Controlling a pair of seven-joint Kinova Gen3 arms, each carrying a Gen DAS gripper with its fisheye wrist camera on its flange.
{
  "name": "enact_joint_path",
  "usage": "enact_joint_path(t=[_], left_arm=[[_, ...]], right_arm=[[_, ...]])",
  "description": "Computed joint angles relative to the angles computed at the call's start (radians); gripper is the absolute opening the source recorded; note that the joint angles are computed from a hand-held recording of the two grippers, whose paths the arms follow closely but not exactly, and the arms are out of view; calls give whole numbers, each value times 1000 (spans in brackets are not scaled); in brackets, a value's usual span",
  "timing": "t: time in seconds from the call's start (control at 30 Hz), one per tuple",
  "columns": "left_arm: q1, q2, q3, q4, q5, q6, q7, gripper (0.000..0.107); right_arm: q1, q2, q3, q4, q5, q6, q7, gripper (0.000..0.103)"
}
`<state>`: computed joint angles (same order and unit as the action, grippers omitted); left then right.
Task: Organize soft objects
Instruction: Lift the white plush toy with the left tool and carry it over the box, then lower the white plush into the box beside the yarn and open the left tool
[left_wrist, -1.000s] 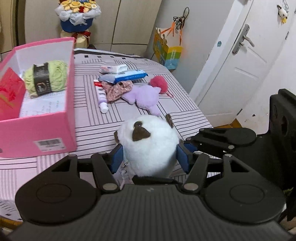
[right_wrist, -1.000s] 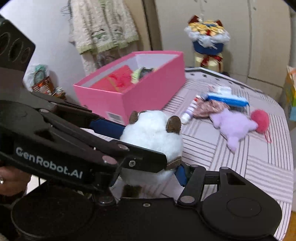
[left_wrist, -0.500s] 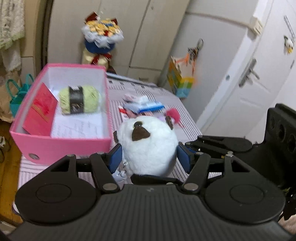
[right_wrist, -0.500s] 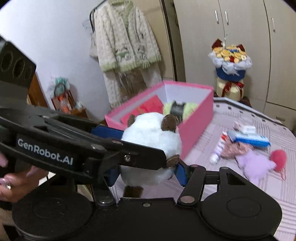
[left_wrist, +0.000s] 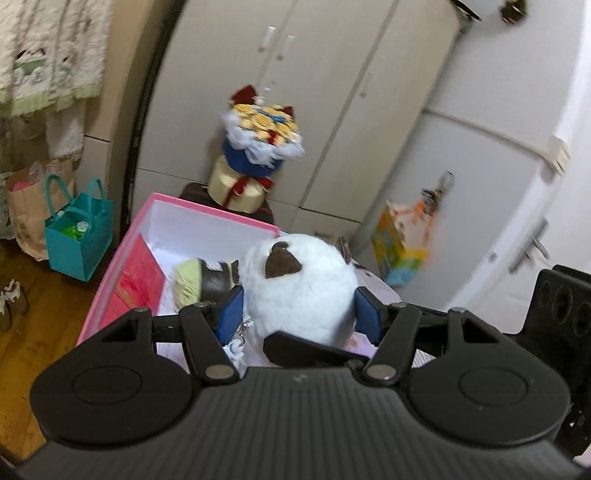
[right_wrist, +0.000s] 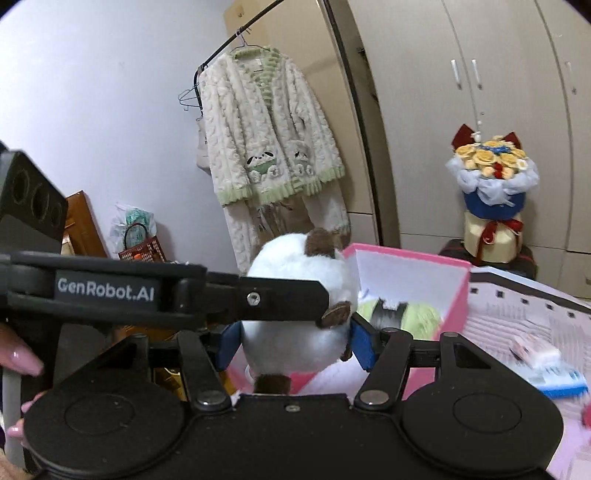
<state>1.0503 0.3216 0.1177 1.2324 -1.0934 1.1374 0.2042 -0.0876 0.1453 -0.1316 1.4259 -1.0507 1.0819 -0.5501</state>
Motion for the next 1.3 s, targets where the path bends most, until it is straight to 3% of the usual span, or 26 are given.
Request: enact_joint_path(t=[0.17, 0.37, 0.63, 0.93, 1.0, 1.1, 1.3], left_arm=[[-101, -14, -10, 56, 88, -95, 4, 62], [-211, -19, -9, 119, 234, -235, -42, 62], [-267, -3, -41, 149, 357, -349, -82, 62], [-294, 3, -81, 202, 444, -464, -57, 62], [-306, -8, -82, 230, 460, -511, -61, 56], [-268, -15, -110, 234, 420, -492, -16, 56], [-206, -15, -86, 177, 308, -306, -16, 58]], right_arm=[[-36, 130, -37, -123, 82, 5, -59, 67], [-84, 188, -68, -178, 246, -31, -111, 67], [-162, 222, -78, -266, 488, -43, -169, 66], [-229, 185, -73, -209, 664, -160, -202, 65], [-229, 184, -77, -203, 673, -168, -204, 65], [-231, 189, -76, -218, 680, -143, -238, 64], [-195, 134, -90, -154, 629, -162, -209, 65]])
